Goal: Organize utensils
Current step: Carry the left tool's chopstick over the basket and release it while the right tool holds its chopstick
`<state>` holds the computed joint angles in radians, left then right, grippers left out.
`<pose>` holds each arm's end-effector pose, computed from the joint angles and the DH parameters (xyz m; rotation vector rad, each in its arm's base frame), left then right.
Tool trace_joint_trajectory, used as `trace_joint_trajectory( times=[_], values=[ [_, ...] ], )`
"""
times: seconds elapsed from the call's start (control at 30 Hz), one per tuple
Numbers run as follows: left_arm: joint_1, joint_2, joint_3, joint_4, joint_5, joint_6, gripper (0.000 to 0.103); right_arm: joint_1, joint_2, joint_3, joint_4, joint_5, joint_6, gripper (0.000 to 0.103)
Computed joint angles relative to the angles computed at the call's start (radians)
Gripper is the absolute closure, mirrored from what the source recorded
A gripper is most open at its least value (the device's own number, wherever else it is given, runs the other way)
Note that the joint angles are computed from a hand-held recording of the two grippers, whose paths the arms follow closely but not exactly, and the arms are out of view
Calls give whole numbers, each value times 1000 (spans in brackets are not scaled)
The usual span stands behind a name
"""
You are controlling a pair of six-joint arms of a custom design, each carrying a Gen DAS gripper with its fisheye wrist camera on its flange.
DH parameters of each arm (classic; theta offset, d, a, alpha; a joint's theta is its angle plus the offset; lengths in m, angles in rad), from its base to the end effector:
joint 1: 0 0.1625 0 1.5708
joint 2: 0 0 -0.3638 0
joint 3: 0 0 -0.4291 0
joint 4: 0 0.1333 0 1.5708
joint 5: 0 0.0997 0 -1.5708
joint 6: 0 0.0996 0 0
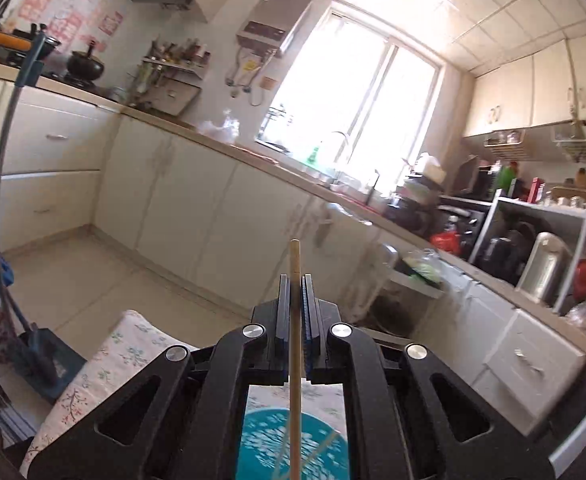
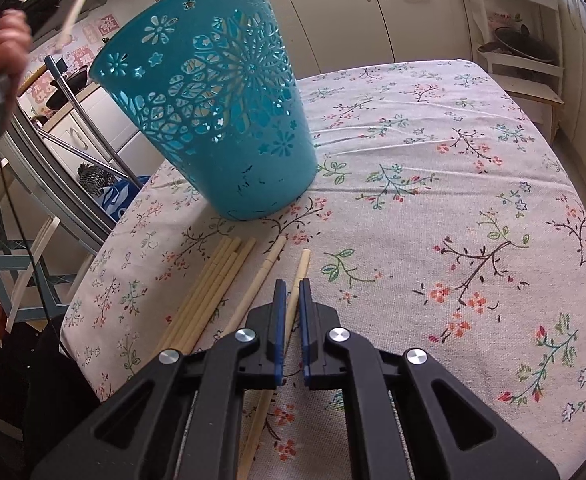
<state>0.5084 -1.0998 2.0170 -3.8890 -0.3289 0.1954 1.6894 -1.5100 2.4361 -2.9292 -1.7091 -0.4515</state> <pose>-0.3038 -0.4298 0.2389 0.1763 2.0405 -1.8689 0.1675 -0.3948 0.1349 0.7670 -2.7732 0.5900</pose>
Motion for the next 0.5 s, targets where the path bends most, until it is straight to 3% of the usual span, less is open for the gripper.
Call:
trace_joint_trajectory(
  times=[0.2, 0.3, 0.5],
  values=[
    [41, 98, -62, -95, 56, 156, 98, -8, -5, -10, 30, 11, 5, 97],
    [49, 99, -49, -133, 65, 196, 98, -7, -2, -16, 39, 12, 12, 97],
    [52, 62, 42, 36, 75, 20, 98, -1, -4, -22, 53, 2, 9, 97]
  ],
)
